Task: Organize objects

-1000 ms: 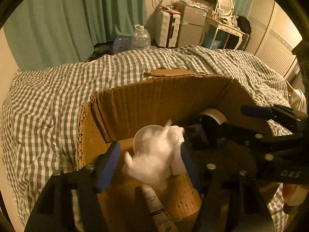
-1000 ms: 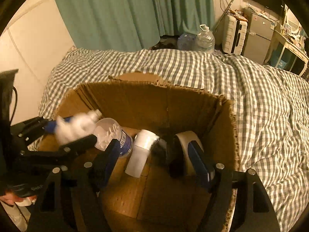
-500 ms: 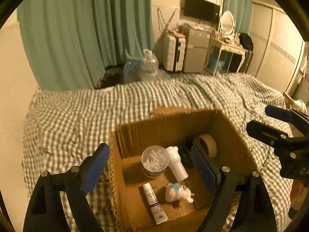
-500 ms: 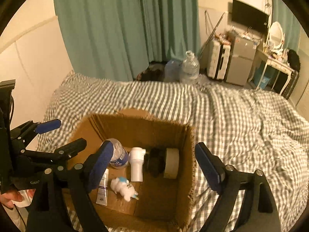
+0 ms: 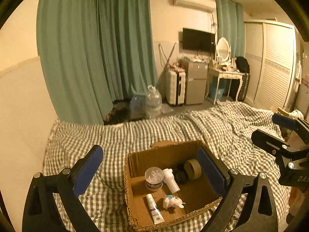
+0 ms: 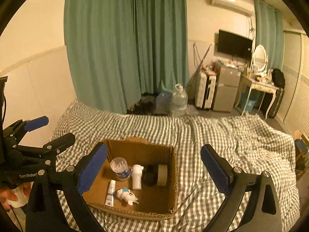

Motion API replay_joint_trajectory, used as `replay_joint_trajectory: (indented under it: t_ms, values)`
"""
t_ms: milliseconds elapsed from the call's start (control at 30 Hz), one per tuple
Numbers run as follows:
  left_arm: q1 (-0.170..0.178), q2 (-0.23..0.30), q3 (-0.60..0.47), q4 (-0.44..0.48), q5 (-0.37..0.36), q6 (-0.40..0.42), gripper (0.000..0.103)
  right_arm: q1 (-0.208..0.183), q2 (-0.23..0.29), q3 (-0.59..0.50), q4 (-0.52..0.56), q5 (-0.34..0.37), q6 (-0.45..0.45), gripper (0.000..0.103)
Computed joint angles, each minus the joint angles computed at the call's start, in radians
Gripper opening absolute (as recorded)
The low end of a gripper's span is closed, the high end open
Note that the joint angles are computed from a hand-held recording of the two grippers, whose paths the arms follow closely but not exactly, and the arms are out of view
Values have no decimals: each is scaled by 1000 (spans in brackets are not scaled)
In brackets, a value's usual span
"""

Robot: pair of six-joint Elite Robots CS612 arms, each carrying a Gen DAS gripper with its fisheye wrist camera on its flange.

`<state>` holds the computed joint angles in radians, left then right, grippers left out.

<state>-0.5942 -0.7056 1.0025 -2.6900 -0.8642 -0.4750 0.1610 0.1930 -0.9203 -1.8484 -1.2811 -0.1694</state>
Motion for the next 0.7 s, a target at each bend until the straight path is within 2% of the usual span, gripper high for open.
replay_joint_trajectory:
  t_ms: [433,600,700]
  values:
    - [-68,-60,142,-213,110,74,103,-19,126,-262,-24,-15,21,102]
    - [-89,-68,191,-274,151,81,103,-30,170,-325,-51,-5,61,103]
    - [-100,-62,219,-342,192,91,103,-34,198,-361,-61,-8,56,103]
